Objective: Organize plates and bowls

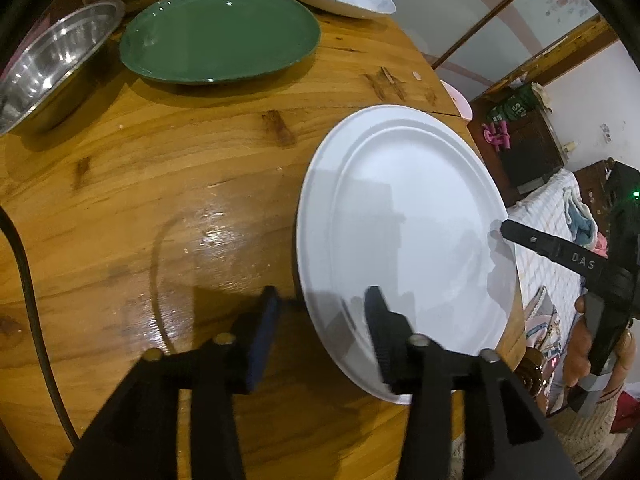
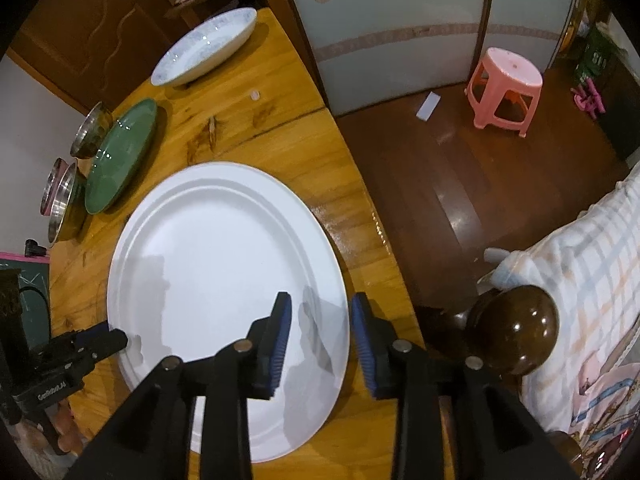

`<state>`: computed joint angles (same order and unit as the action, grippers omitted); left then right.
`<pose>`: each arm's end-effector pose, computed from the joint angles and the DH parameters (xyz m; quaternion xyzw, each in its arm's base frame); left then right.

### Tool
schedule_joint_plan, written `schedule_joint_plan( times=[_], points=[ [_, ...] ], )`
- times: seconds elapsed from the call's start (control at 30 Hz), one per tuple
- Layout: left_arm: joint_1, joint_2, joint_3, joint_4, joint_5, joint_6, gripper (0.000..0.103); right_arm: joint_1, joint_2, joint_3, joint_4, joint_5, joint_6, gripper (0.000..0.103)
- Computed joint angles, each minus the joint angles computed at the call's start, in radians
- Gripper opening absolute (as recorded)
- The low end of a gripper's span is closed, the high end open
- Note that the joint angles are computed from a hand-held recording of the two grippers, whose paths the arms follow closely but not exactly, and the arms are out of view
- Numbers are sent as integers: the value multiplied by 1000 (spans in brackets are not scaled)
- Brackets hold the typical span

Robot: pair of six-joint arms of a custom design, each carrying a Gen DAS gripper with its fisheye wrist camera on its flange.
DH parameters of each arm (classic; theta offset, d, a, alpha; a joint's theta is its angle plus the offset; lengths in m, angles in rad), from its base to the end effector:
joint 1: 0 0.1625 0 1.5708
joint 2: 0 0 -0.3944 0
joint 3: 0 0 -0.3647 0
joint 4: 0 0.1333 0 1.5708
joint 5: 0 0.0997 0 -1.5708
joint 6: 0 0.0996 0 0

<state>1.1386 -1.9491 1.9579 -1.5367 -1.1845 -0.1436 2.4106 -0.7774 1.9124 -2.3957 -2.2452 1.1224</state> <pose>0.0233 -0.3573 0.4294 0.1452 0.9704 -0.0343 0.1900 0.4244 -0.2850 0.0040 -0.0807 -0.9303 0.1906 0.3029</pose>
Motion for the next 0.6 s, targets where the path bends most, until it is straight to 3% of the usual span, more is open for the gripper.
schedule_joint_plan(
  times=[0.27,0.43,0.6],
  points=[
    [-62,-69,-22,52,40,-21,55,65,-21,-28,56,-39,55,34],
    [-155,-158,-55,115,79,-52,70,125,-9,-75,107,-40,91,34],
    [-255,-232,-119,203,111,-117,74,188,30,-152,166,-33,120,34]
  ],
)
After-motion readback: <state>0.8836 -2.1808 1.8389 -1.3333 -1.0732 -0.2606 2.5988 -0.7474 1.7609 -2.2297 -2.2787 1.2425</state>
